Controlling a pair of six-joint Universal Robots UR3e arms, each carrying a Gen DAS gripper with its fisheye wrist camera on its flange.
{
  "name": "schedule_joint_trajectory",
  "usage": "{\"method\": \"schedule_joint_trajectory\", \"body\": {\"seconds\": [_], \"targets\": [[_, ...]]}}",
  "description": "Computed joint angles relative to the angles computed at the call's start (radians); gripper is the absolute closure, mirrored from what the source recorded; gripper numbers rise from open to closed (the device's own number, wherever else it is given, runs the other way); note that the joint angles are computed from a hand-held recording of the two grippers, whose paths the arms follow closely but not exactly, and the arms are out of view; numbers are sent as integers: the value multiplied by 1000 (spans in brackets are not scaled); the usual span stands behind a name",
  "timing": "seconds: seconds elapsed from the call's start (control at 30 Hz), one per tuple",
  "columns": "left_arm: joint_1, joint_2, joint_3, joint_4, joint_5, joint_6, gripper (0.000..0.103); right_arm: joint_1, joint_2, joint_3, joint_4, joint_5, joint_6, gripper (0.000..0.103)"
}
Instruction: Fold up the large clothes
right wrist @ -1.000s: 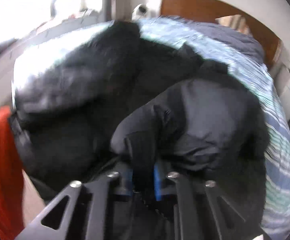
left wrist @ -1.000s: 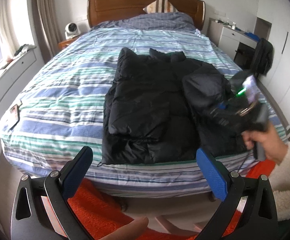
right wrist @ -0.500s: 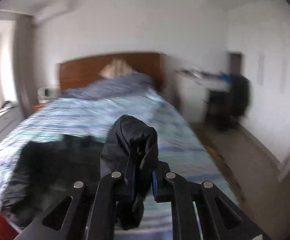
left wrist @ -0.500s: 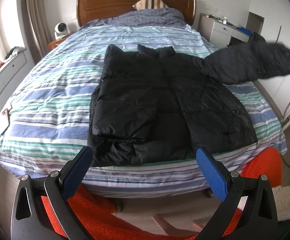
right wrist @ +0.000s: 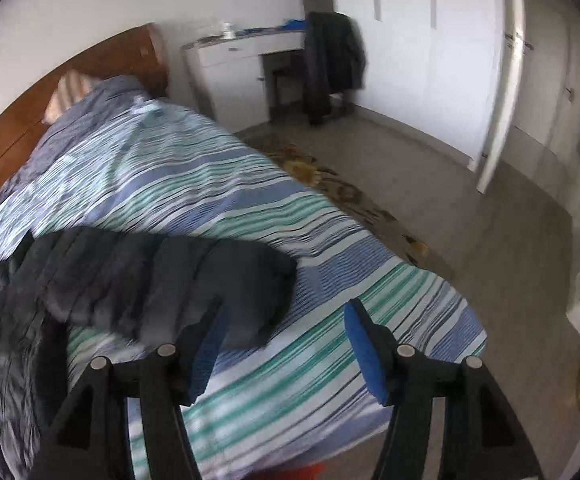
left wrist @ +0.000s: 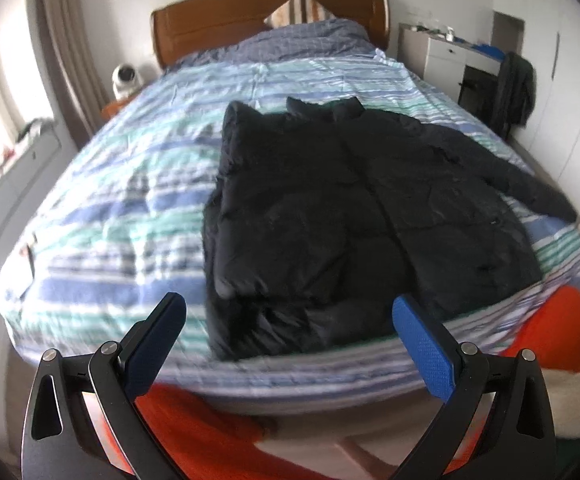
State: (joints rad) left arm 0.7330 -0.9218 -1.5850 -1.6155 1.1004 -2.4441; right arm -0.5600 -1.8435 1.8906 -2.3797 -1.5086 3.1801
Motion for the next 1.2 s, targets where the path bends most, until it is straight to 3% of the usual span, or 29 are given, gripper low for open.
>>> {"method": "schedule_joint_trajectory", "body": {"seconds": [0.07, 0.2, 0.4, 0.5, 0.57, 0.6, 0.63, 0.7, 0.8, 0.97, 1.1, 1.17, 1.2], "targets": [[-3, -72, 0, 33, -9, 10, 0, 33, -61, 34, 6, 24, -17, 41], [13, -243, 37, -17, -45, 3, 0, 232, -94, 42, -2, 14, 11, 41], [3, -346, -67, 102, -62, -118, 1, 567, 71, -41, -65, -48, 82, 41], [-42, -408, -93, 211, -61, -233, 3, 681, 166, -111, -77, -63, 98, 41], [-65, -423, -97, 256, -44, -280, 38, 738, 213, -148, -84, -75, 110, 41], [-83, -430, -93, 275, -12, -304, 66, 766, 237, -167, -85, -77, 116, 41], [-88, -431, -87, 280, 0, -321, 81, 794, 255, -181, -88, -87, 123, 41], [-50, -421, -49, 227, -27, -310, 87, 832, 274, -194, -92, -103, 130, 41], [31, -403, 45, 146, -50, -255, 89, 875, 295, -214, -89, -125, 139, 41], [247, -496, 371, 2, -91, -108, 89, 908, 307, -254, -84, -143, 120, 41], [280, -707, 626, 218, 60, -145, 85, 933, 327, -289, -90, -141, 116, 41], [255, -828, 732, 325, 193, -190, 70, 945, 340, -307, -83, -144, 115, 41], [248, -888, 783, 359, 252, -217, 58, 951, 345, -314, -78, -145, 114, 41]]}}
